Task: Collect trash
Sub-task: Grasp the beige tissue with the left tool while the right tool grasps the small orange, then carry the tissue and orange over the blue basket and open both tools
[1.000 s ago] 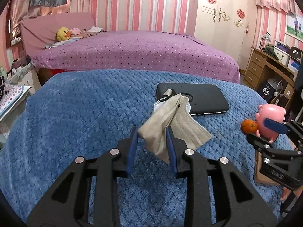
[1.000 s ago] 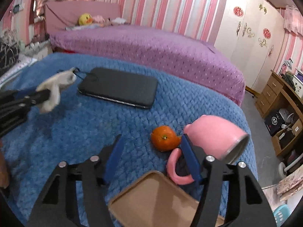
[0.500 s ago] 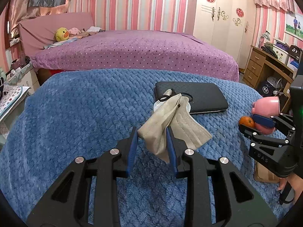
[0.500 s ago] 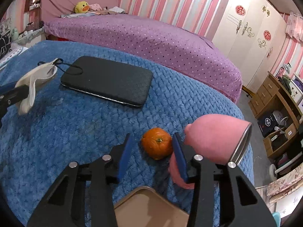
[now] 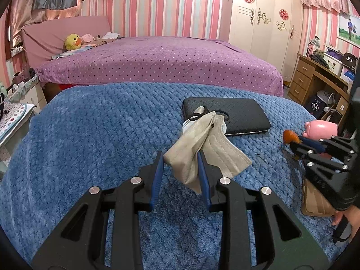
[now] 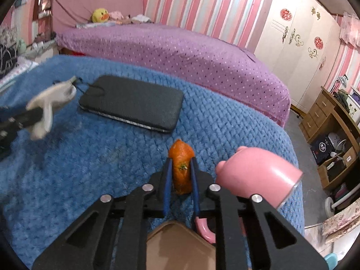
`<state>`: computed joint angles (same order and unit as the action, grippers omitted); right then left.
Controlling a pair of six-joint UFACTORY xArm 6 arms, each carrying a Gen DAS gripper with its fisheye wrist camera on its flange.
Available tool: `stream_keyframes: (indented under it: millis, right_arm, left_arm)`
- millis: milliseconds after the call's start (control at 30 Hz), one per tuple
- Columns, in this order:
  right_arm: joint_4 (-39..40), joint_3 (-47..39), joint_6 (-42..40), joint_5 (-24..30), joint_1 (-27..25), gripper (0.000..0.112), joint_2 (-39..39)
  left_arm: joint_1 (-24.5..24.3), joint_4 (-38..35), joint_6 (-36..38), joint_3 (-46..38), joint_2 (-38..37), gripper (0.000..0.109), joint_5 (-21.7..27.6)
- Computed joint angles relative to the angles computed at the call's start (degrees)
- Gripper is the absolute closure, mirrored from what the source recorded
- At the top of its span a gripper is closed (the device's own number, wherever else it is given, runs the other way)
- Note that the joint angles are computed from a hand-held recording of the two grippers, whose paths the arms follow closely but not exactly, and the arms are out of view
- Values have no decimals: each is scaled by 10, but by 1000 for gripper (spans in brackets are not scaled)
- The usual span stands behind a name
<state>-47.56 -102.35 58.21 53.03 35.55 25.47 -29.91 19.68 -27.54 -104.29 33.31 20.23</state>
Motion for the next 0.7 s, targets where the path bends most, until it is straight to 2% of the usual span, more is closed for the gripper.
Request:
stream_keyframes:
  millis: [167,300,433,533,700]
  right_arm:
    - [-43,87,62,-47,14,97,-73]
    - [-84,166,124,-63,33,97,-137]
    - [-108,233,166,-52,58,97,-194]
    - [-120,278,182,-37,75,97,-238]
    - [-137,342,210,14,111,97,-310]
  left_arm:
    - [0,10,-6,-1,1,80,0]
    - [-2,39,-27,5,-4,80,-7]
    - [-2,152,-130,33,-32,80,-10]
    - [-6,177,-162,84,-77,80,-20]
    - [-24,264,-250,195,-175,80,-28]
